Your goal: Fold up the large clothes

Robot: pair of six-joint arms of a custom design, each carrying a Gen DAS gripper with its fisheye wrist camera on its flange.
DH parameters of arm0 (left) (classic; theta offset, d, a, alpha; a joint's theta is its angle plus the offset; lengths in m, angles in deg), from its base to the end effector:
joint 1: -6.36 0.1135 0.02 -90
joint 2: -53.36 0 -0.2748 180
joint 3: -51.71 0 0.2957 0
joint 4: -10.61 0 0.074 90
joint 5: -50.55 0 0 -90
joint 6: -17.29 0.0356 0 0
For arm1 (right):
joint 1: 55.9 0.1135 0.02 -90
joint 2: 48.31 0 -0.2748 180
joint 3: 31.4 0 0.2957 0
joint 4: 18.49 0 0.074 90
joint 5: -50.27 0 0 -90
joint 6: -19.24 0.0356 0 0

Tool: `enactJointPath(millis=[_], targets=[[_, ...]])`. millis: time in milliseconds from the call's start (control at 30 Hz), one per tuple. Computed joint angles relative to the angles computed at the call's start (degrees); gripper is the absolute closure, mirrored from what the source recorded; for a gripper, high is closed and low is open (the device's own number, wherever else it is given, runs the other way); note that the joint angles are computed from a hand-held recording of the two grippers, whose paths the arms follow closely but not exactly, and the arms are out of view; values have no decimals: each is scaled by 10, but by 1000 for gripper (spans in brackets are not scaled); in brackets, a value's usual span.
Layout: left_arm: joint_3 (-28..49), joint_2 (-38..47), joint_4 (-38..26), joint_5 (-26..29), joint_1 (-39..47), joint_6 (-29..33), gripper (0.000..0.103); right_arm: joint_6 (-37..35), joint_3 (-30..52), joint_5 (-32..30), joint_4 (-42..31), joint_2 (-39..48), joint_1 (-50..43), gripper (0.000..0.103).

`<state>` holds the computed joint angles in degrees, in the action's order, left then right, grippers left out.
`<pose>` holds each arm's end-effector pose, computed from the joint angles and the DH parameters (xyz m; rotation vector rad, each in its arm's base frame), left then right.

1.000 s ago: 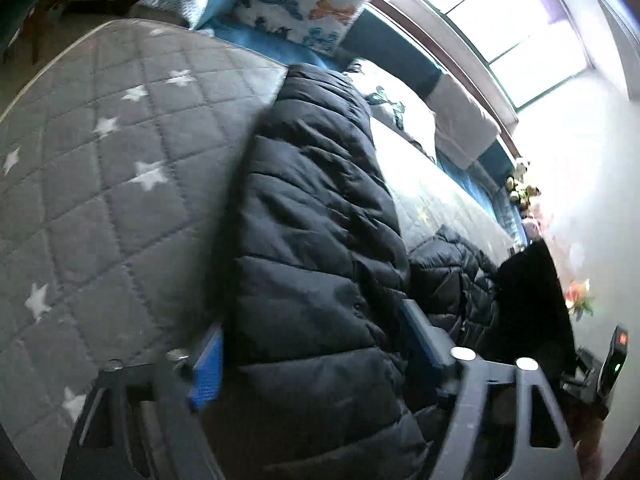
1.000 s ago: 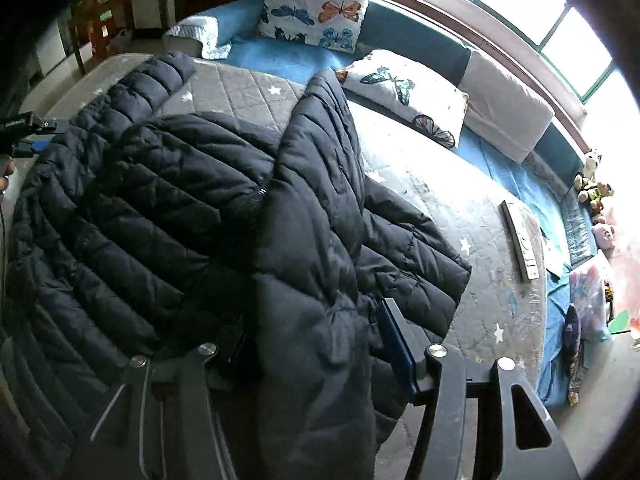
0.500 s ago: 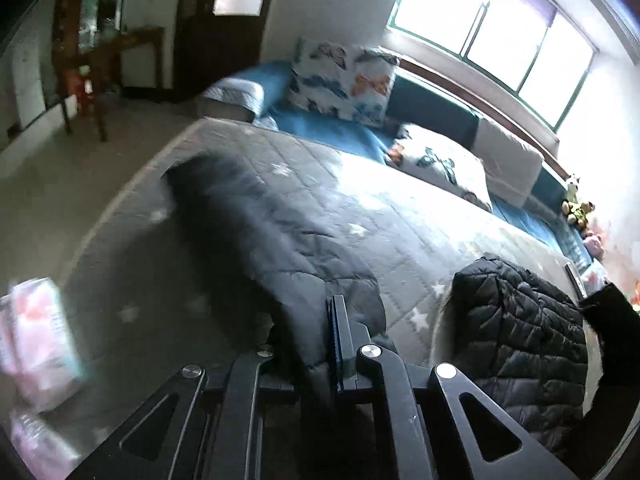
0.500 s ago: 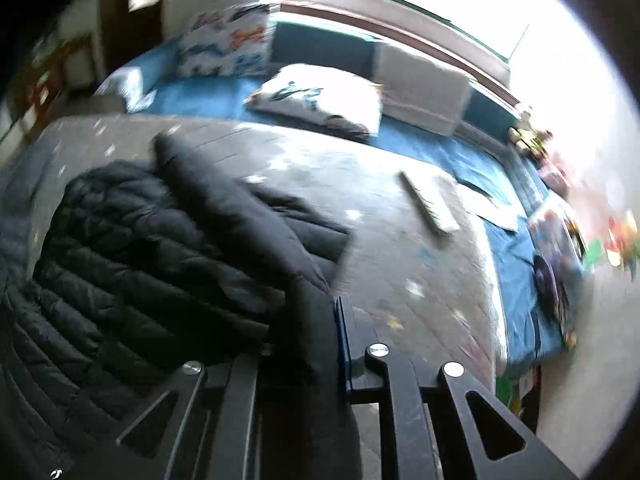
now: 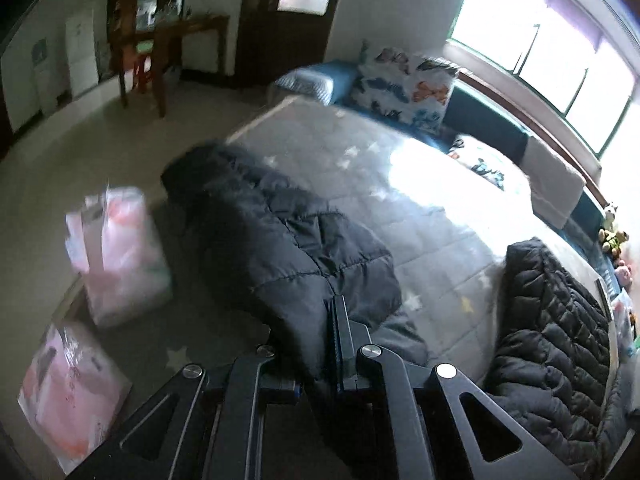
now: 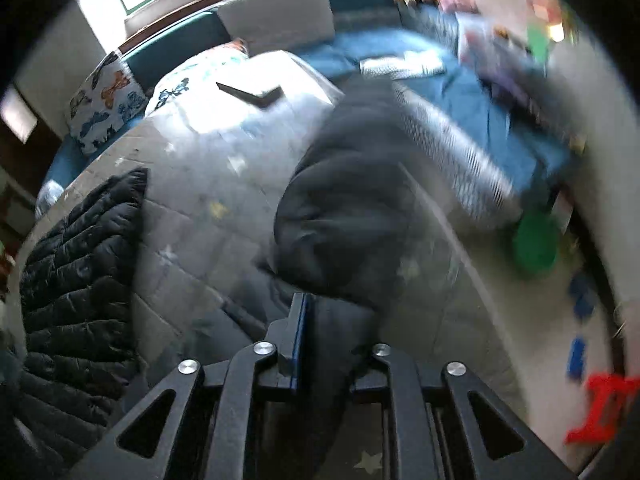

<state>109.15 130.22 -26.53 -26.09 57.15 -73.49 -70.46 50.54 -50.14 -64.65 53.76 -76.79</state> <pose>0.1937 0.2244 0.1921 -1.0153 2.3053 0.0524 0.3750 -0.1362 0.1806 0.4456 2.6631 0.1407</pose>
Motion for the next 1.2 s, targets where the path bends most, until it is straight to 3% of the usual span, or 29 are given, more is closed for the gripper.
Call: enactJointPath(millis=[100, 200, 267, 300, 367, 467, 500, 700, 833, 1033, 1200], targets=[[19, 21, -37, -2, 0, 17, 87, -16, 1, -6, -10, -3, -8, 84], [42, 22, -86, 26, 9, 41, 82, -37, 4, -9, -39, -34, -6, 77], [62, 23, -124, 46, 18, 66, 71, -56, -1, -1, -62, -58, -9, 68], [69, 18, -141, 57, 21, 77, 69, -70, -8, 7, -67, -74, -10, 67], [82, 6, -170, 66, 27, 97, 50, -102, -21, 18, -77, -106, -12, 66], [91, -35, -212, 81, 52, 131, 31, -122, -34, 10, -96, -157, 4, 65], [95, -48, -224, 85, 58, 143, 29, -127, -37, 2, -106, -178, 16, 65], [133, -104, -305, 125, 80, 183, 28, -127, -50, -12, -104, -232, 121, 55], [155, -121, -346, 145, 45, 173, 28, -120, -44, -16, -86, -208, 189, 54], [176, -98, -336, 135, -90, 103, 28, -67, 33, -46, -73, -81, 245, 53], [216, -3, -285, 104, -215, 24, 27, -30, 107, -60, -72, 25, 250, 53]])
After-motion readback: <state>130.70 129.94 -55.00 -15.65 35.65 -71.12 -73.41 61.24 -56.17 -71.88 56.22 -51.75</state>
